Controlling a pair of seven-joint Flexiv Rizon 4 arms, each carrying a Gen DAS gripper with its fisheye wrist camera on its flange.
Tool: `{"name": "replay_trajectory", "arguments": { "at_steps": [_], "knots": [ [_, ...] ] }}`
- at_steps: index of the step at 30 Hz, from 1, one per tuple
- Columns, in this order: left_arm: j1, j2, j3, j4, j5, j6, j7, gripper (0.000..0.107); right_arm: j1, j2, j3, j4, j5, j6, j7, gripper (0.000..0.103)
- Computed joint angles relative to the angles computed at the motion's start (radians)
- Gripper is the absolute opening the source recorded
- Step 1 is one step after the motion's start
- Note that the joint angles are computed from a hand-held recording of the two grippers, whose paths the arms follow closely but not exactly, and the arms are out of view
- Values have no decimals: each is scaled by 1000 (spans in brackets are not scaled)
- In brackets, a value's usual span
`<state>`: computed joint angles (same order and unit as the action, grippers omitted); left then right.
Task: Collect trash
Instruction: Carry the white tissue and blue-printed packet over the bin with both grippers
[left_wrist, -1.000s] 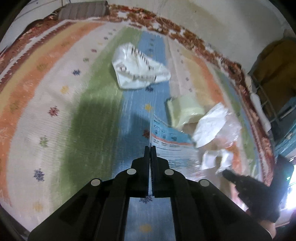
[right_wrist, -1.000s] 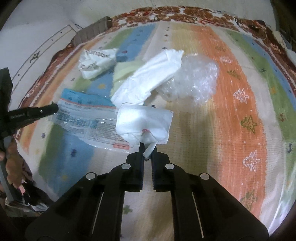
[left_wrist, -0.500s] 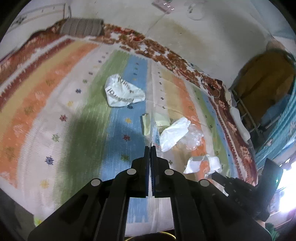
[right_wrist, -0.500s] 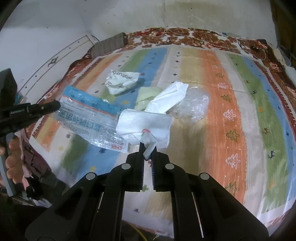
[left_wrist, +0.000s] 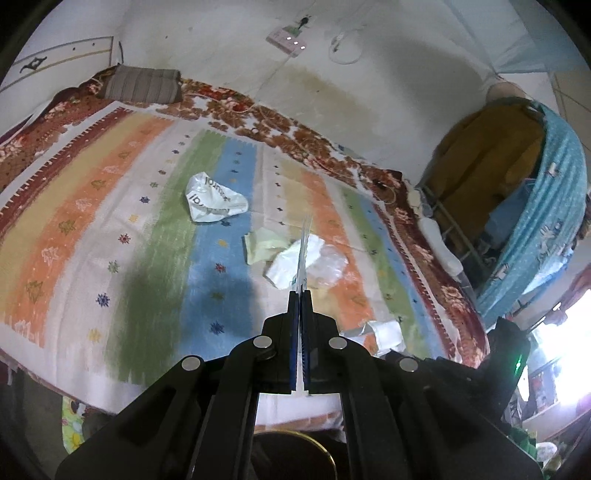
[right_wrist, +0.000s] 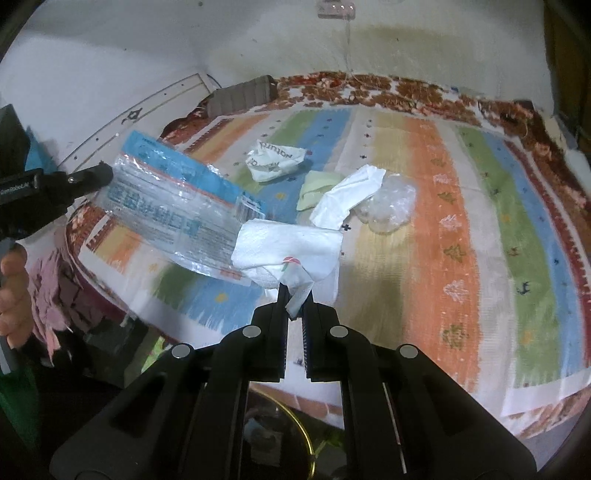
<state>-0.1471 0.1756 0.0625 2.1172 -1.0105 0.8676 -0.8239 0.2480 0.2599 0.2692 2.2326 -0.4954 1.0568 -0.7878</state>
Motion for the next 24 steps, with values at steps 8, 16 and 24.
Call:
{"name": "replay_trajectory", "arguments": {
  "at_steps": [8,16,24],
  "knots": [
    [-19,121,29,99,11,-18,28,1,20,117,51,83,46,-16,32,6],
    [-35,230,52,188,85,-24,22,1,40,219,96,161,67,-14,80,6],
    [-20,311,97,241,209,-145,-41,1,94,270,141,205,92,-100,128,6]
  ]
}}
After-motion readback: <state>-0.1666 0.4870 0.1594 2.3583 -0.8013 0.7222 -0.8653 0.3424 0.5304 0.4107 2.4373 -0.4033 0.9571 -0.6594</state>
